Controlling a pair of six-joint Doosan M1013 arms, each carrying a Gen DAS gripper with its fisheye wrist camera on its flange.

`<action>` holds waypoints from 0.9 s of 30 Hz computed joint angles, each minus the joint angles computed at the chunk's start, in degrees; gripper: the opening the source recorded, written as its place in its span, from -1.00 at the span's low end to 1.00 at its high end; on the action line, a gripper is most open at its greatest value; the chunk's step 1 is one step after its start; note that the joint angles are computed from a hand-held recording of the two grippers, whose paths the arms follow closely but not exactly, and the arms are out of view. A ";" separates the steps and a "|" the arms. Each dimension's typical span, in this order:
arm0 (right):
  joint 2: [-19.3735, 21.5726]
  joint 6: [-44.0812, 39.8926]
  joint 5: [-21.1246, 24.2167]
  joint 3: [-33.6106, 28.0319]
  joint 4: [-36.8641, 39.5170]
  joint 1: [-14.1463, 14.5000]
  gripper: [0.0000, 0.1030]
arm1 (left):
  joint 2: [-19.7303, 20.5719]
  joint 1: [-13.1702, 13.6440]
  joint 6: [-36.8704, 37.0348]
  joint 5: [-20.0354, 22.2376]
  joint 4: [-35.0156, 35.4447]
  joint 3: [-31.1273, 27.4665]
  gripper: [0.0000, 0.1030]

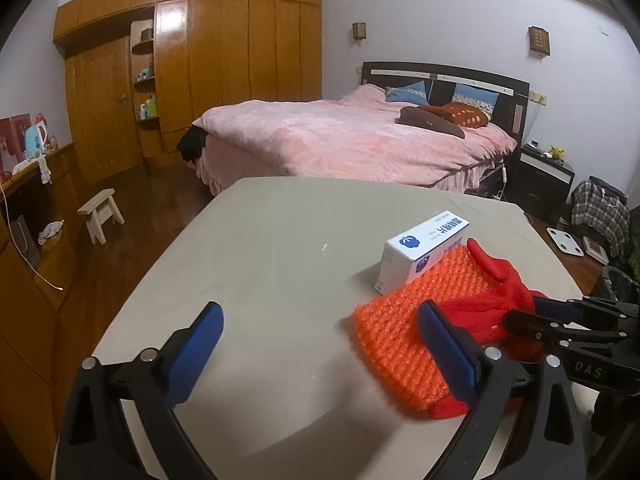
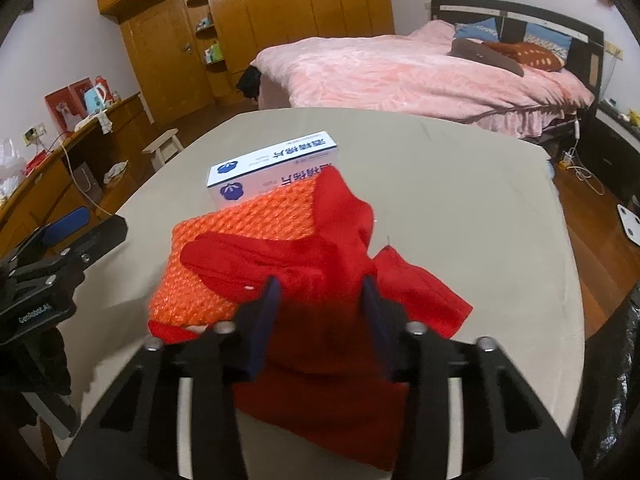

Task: Collect trash
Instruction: 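Grasp the red cloth with the right tool, then lift the red cloth with the right tool while the left tool approaches the orange pad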

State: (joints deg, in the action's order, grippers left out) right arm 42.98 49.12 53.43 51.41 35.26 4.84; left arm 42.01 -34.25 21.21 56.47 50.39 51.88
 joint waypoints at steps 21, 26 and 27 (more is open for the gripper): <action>-0.54 -1.32 -0.91 -0.62 3.86 -2.30 -0.77 | 2.30 -0.59 4.50 -0.29 -2.92 -3.59 0.85; 0.09 -0.40 0.68 -1.12 3.47 -1.93 -0.52 | 2.29 -0.55 3.94 -0.19 -2.25 -3.66 0.85; 0.25 -0.29 1.04 -1.30 3.31 -1.82 -0.52 | 2.28 -0.49 3.77 -0.18 -2.21 -3.70 0.85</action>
